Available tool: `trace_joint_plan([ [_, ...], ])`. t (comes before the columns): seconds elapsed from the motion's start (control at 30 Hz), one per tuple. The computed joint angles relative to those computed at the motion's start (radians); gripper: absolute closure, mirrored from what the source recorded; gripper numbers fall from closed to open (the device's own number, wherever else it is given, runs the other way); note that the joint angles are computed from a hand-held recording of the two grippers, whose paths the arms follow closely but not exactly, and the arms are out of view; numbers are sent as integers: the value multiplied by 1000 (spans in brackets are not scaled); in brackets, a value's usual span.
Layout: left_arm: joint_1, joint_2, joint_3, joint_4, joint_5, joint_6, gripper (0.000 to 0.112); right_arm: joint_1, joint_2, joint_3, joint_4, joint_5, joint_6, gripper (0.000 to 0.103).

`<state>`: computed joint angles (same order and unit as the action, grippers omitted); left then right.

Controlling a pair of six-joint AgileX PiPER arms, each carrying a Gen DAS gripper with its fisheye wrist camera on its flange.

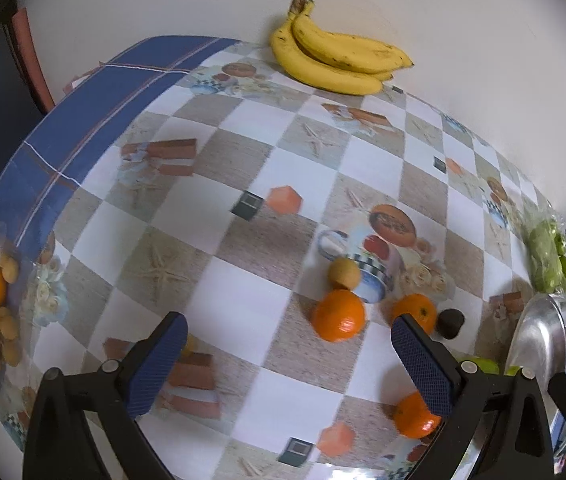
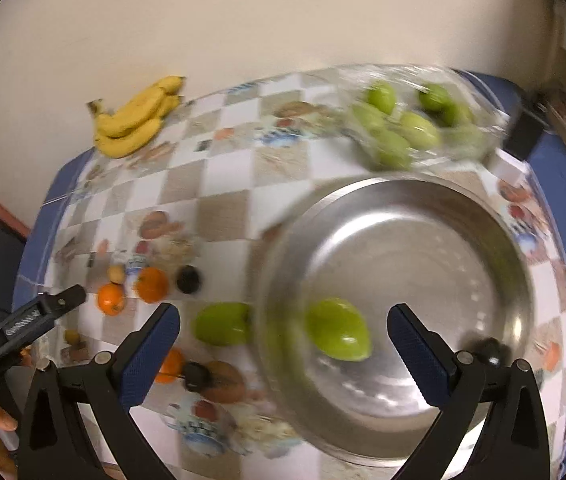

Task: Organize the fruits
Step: 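Grasp a small yellow round fruit with the left tool while the right tool grasps another plum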

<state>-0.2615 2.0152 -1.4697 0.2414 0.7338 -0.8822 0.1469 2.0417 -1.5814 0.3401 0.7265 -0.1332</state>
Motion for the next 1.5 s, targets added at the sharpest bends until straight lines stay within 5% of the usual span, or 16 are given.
trace_joint_plan([
  [0.23, 57, -33, 71, 12, -46, 2, 9, 96, 85, -129, -67, 45, 97, 0],
  [0.37, 81, -27, 77, 39, -2, -40, 9, 145, 149, -228, -146, 86, 165, 2],
  [0.67, 126, -9, 104, -8, -12, -45, 11, 181, 275, -411, -198, 192, 252, 39],
  [1.03, 128, 59, 63, -86, 16, 12, 27, 205, 374, -537, -213, 273, 300, 59],
  [1.5, 142, 34, 109, -52, 16, -52, 85, 216, 420, -596, -212, 305, 328, 74],
])
